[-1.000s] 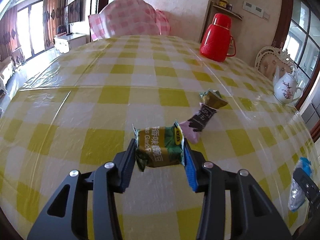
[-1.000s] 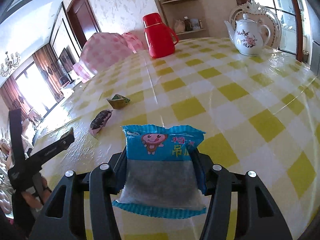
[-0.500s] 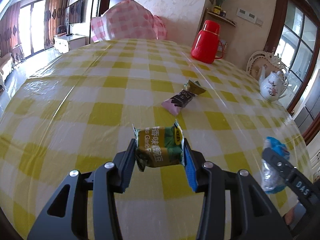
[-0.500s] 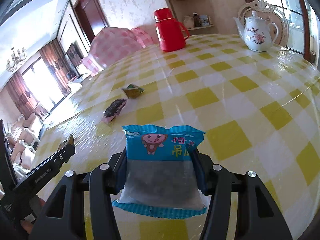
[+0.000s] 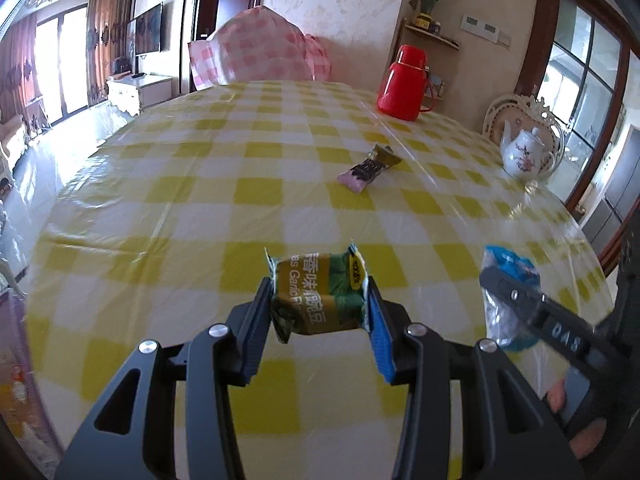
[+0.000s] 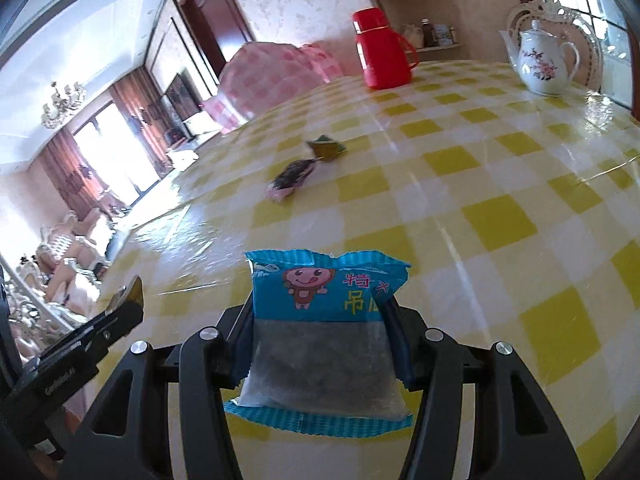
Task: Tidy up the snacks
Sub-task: 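Carry the green snack bag and blue-white bun bag over the bin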
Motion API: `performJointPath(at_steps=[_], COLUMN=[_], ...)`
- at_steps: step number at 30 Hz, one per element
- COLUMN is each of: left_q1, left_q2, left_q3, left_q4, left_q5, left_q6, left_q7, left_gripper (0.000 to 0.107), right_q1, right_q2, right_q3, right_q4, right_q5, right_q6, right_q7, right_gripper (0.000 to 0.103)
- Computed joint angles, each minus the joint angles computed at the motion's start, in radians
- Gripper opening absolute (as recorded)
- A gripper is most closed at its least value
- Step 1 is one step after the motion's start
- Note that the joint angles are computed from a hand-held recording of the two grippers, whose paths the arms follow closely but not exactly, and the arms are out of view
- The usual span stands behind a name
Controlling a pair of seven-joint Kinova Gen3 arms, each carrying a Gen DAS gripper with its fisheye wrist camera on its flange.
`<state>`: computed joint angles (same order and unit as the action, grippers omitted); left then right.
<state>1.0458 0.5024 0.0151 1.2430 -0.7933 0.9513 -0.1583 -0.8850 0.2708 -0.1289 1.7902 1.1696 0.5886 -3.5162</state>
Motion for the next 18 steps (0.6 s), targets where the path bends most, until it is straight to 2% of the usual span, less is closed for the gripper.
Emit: performJointPath(at_steps=[4,11,14,18], left_q1=[0.017,-0.005,-0.036,-0.066], left_q2=[-0.083,-0.238,-0.311,-0.408], left_q3=[0.014,0.090,0.126,0.173], left_q4=[0.109,0.295,0.374,0.474], left_q5=[-0.034,-0.097,-0.102,-0.117], left_q6=[0.000,-0.004,-0.023,0.015], left_q7=[0.028,0.107,0.127,0.150], left_gripper=[0.044,0.044,0.044,0.044], right_q1=[-0.034,-0.085,-0.114,-0.167], right_q2=[-0.004,0.029,0.055,0.107], right_q3=[-0.016,-0.043,-0.045,-0.046], right_q4=[0.004,-0.051,-0.100,-0.191], right_q5=[0.039,0.038,0.004,-0.064], right_q6=[-0.002,-0.012,-0.021,-0.012], right_q7=[-0.034,0.007,0.072,0.202], right_gripper=[0.054,0.054,0.054,0.054])
